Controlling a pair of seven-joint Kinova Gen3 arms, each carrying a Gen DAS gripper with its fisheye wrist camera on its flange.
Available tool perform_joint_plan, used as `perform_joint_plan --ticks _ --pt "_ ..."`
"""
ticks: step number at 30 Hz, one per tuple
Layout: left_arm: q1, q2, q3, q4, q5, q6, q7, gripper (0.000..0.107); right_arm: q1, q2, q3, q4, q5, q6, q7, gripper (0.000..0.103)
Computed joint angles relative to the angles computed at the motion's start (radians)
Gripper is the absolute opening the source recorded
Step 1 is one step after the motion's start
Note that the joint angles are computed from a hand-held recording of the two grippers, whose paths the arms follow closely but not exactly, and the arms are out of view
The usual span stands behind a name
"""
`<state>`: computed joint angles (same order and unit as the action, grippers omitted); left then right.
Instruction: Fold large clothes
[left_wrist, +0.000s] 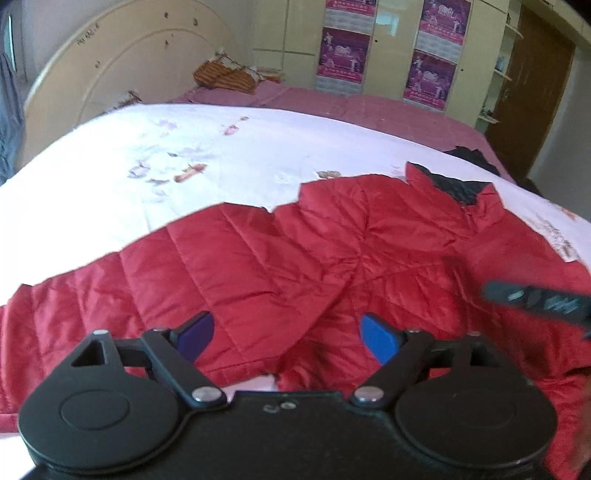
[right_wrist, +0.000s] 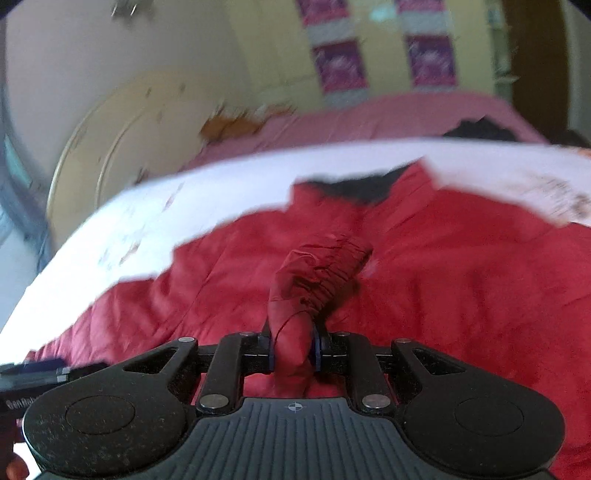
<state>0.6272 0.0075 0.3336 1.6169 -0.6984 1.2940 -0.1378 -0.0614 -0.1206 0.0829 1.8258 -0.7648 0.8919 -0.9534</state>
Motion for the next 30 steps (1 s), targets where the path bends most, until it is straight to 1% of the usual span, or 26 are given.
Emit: perform_joint_plan --ticks 1,2,3,5,7,9,11,12,13,14,15,16,17,18,19,20,21,23,27,28,30 --pt "-0.001 -0.003 -0.001 0.004 0.002 -0.012 -0.001 0.090 -0.007 0.005 0.004 -0.001 -0.010 0.009 0.004 0.064" --pt "-0.003 -0.005 -0.002 0.007 0.006 -0.030 -0.006 0.090 -0.015 -0.003 0.012 0.013 -0.031 0.003 0.014 0.098" --pt "-0.006 -0.006 -0.003 0.007 0.011 -0.048 -0.014 0.091 -0.005 -0.010 0.006 0.029 -0.055 -0.021 0.037 0.102" --pt "-0.009 -0.002 -0.004 0.006 0.019 -0.079 -0.026 0.093 -0.007 -0.026 0.007 0.031 -0.055 -0.041 0.053 0.102" --pt "-0.015 0.007 -0.009 0.002 0.039 -0.129 -0.051 0.093 0.005 -0.031 0.033 0.018 -0.049 -0.024 0.053 0.102" --pt "-0.019 0.028 -0.016 -0.008 0.063 -0.172 -0.083 0.094 0.021 -0.057 0.044 0.025 -0.020 -0.045 0.046 0.102" --pt "-0.018 0.063 -0.029 -0.024 0.082 -0.194 -0.110 0.094 0.032 -0.084 0.056 0.046 0.015 -0.082 0.047 0.102" --pt "-0.016 0.080 -0.038 -0.034 0.094 -0.199 -0.123 0.094 0.037 -0.094 0.067 0.051 0.036 -0.089 0.043 0.102" --pt "-0.016 0.098 -0.050 -0.043 0.111 -0.213 -0.138 0.091 0.042 -0.105 0.080 0.056 0.056 -0.095 0.040 0.102" --pt "-0.021 0.109 -0.056 -0.042 0.121 -0.238 -0.147 0.081 0.048 -0.114 0.093 0.066 0.071 -0.105 0.038 0.102" --pt "-0.009 0.118 -0.073 -0.038 0.116 -0.258 -0.139 0.076 0.050 -0.120 0.106 0.071 0.084 -0.109 0.033 0.102" --pt "0.012 0.126 -0.091 -0.033 0.097 -0.270 -0.115 0.066 0.054 -0.122 0.117 0.074 0.096 -0.110 0.027 0.102" --pt "0.017 0.133 -0.092 -0.029 0.079 -0.278 -0.089 0.057 0.058 -0.124 0.128 0.079 0.106 -0.115 0.022 0.102" --pt "0.026 0.136 -0.100 -0.024 0.066 -0.286 -0.071 0.053 0.063 -0.125 0.141 0.080 0.115 -0.115 0.017 0.102" --pt "0.032 0.134 -0.106 -0.016 0.052 -0.304 -0.059 0.033 0.067 -0.123 0.151 0.081 0.122 -0.118 0.014 0.102" --pt "0.028 0.134 -0.101 -0.012 0.040 -0.315 -0.050 0.017 0.072 -0.120 0.161 0.078 0.129 -0.116 0.012 0.102" --pt "0.040 0.141 -0.113 -0.021 0.036 -0.309 -0.053 0.017 0.078 -0.117 0.167 0.079 0.136 -0.123 0.009 0.102" --pt "0.046 0.138 -0.120 -0.019 0.014 -0.325 -0.050 0.008 0.084 -0.111 0.175 0.081 0.139 -0.139 0.008 0.101" --pt "0.070 0.114 -0.126 -0.011 -0.098 -0.316 0.018 0.007 0.090 -0.104 0.178 0.083 0.145 -0.178 0.014 0.101" --pt "0.070 0.105 -0.126 -0.007 -0.128 -0.307 0.043 0.007 0.088 -0.100 0.180 0.083 0.144 -0.185 0.019 0.101" --pt "0.053 0.087 -0.126 0.000 -0.155 -0.302 0.067 0.007 0.088 -0.094 0.173 0.082 0.150 -0.200 0.023 0.101"
